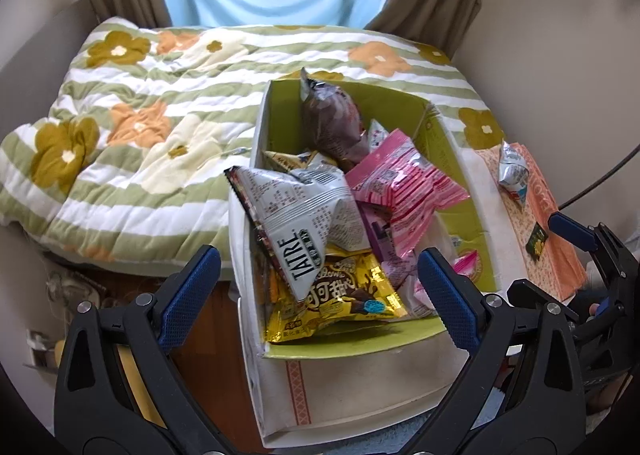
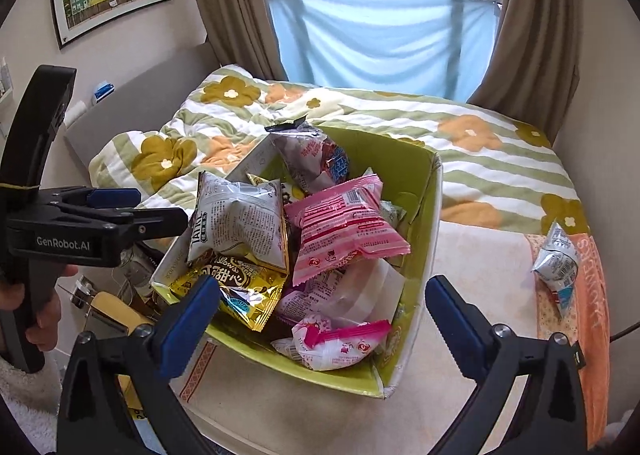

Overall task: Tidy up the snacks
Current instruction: 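Move both tools over the last two snack packets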

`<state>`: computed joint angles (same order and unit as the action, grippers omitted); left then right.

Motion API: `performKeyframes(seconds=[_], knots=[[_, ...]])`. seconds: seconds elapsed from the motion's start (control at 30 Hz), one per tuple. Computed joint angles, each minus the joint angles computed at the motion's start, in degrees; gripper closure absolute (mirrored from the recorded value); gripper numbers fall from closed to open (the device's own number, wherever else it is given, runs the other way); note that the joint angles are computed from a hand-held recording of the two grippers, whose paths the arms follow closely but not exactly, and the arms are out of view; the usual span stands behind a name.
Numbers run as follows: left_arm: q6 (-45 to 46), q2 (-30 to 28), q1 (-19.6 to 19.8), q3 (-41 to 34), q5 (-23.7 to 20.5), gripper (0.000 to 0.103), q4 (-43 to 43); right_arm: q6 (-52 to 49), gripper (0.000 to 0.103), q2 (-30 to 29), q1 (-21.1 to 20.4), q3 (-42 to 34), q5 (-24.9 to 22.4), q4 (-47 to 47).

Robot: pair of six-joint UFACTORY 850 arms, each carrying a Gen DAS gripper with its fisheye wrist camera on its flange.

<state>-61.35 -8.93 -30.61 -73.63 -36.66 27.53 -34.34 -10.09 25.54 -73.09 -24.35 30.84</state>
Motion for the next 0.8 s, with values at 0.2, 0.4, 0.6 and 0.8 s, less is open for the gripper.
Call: performKeyframes(seconds=[0.2,0.4,0.6,0.8], knots=[[4.0,-1.4,-1.3,-2.3,2.6,0.005,1.2,12.5,0.001,4.4,-0.2,3.9,5.0,-10.6],[12.4,-5.1,-2.8,-7.5,2.9,0.005,-2.6,33.7,0.001,8.0,-2.1,7.8,7.3,-27.5],[20.4,-12.2,-3.7,-17.7,2.2,0.005,-6.3,48.2,0.001,9.1,-7.1,9.5,7.0,-35.6],[34.1,-25.2,-4.2,-36.1,-1.5,0.005,-17.4,59.1,0.001,9.1,-12.7,9.9,6.8,-42.7]])
